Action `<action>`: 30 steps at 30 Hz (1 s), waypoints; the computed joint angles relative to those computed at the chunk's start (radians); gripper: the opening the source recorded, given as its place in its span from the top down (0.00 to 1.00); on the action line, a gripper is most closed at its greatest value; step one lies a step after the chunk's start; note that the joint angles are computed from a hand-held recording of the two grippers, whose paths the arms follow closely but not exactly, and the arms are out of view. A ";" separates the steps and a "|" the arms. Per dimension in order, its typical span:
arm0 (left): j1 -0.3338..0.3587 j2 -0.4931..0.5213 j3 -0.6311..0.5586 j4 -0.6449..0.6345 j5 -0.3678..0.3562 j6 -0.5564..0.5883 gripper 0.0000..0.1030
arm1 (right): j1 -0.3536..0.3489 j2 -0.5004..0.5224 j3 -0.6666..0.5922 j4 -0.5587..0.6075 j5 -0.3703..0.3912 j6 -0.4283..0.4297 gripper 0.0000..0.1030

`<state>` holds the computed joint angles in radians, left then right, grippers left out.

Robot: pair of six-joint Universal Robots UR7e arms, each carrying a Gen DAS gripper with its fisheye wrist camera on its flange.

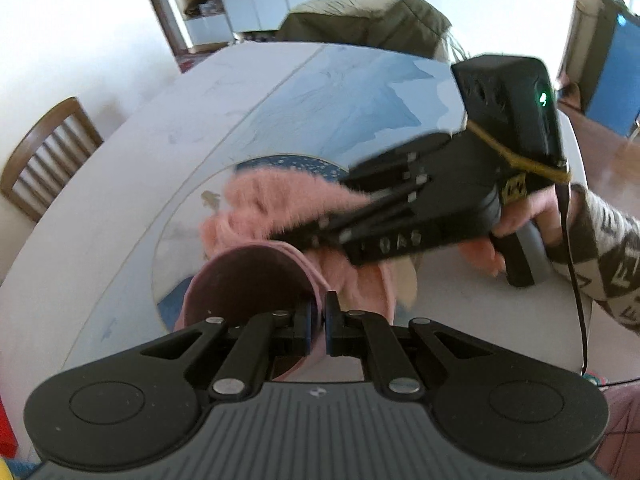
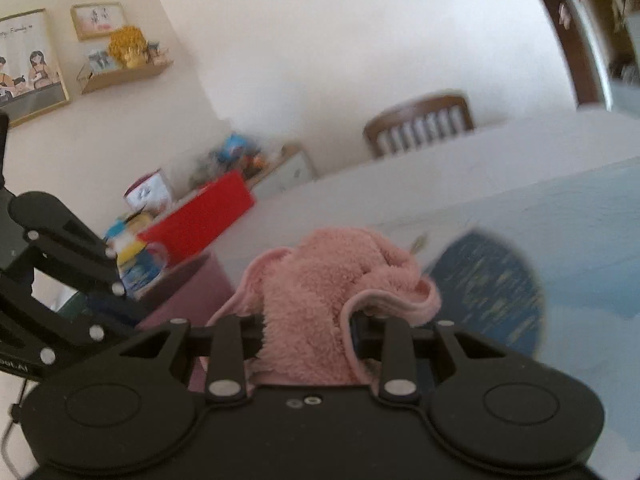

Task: Clean container
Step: 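Rub the towel along the cup's outer wall with the right gripper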

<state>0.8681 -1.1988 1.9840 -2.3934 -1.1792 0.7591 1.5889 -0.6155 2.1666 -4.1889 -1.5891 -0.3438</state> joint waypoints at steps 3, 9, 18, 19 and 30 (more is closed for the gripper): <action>0.000 0.013 0.001 -0.012 -0.003 0.038 0.94 | -0.023 0.002 0.011 -0.064 0.006 0.040 0.70; 0.000 0.020 -0.005 0.000 0.017 0.056 0.85 | -0.042 0.006 0.006 -0.098 0.013 0.070 0.70; 0.001 -0.028 0.058 -0.118 0.080 0.187 0.40 | -0.053 0.008 0.022 -0.106 0.032 0.053 0.69; 0.001 -0.031 0.064 -0.132 0.085 0.197 0.40 | -0.050 0.007 0.022 -0.104 0.031 0.052 0.69; -0.003 -0.016 0.087 -0.194 0.049 0.194 0.93 | -0.028 0.002 0.069 -0.138 0.172 0.128 0.69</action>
<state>0.8652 -1.2151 2.0711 -2.5871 -1.1302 0.9529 1.5610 -0.6139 2.2355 -4.3267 -1.4173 -0.2155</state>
